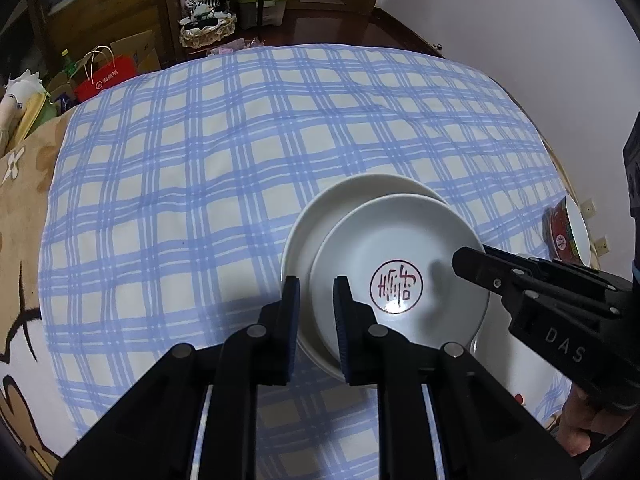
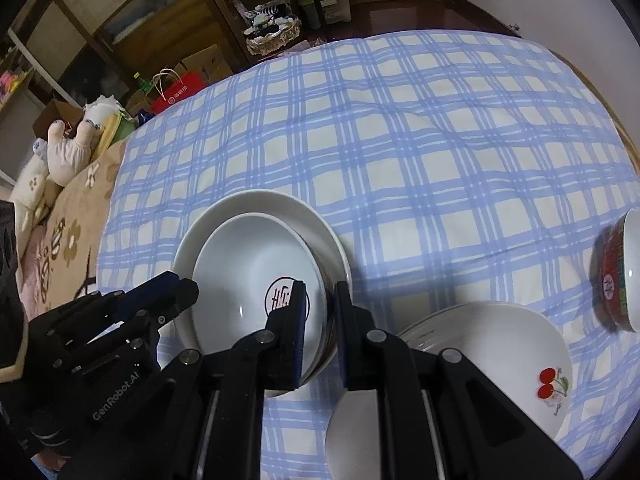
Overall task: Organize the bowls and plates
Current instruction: 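Lower the small bowls into the large white bowls and open both tools, then move both tools to other white bowls on the table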
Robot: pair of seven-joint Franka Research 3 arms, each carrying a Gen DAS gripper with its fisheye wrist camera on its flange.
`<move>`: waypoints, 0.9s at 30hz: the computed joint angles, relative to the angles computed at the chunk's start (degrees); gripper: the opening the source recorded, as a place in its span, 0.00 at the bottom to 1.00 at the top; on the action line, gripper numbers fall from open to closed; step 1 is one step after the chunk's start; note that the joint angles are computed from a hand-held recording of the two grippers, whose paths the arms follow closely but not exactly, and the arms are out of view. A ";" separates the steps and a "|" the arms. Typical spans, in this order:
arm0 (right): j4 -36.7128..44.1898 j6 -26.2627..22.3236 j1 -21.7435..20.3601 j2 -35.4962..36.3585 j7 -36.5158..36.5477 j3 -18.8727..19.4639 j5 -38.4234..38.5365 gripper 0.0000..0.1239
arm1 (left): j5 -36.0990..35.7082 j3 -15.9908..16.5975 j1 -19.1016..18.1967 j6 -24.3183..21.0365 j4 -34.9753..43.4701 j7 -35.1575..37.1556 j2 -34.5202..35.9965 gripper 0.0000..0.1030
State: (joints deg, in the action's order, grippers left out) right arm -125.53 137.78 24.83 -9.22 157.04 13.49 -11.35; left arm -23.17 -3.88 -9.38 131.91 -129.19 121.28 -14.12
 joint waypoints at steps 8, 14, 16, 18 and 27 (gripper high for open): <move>-1.52 1.86 0.20 -1.13 -0.88 -0.56 3.30 0.16 | 4.31 -0.73 -0.13 3.35 -1.26 -1.59 -1.92 0.41; -1.42 -1.04 -0.87 -3.29 1.90 0.92 0.99 0.41 | 5.80 0.04 -0.40 4.53 -1.42 -2.21 -2.37 0.55; -1.73 -1.89 -1.27 -4.58 3.05 1.31 -0.15 0.47 | 6.04 0.29 -0.45 4.41 -1.60 -2.21 -2.85 0.64; -1.74 -3.31 -1.64 -5.65 3.62 1.64 -0.80 0.56 | 5.86 0.50 -0.63 4.93 -2.05 -2.03 -3.50 0.69; -3.68 -9.35 -4.30 -12.86 6.46 3.43 -3.28 0.78 | 8.45 -0.06 -2.29 7.36 -3.84 -2.21 -7.03 0.87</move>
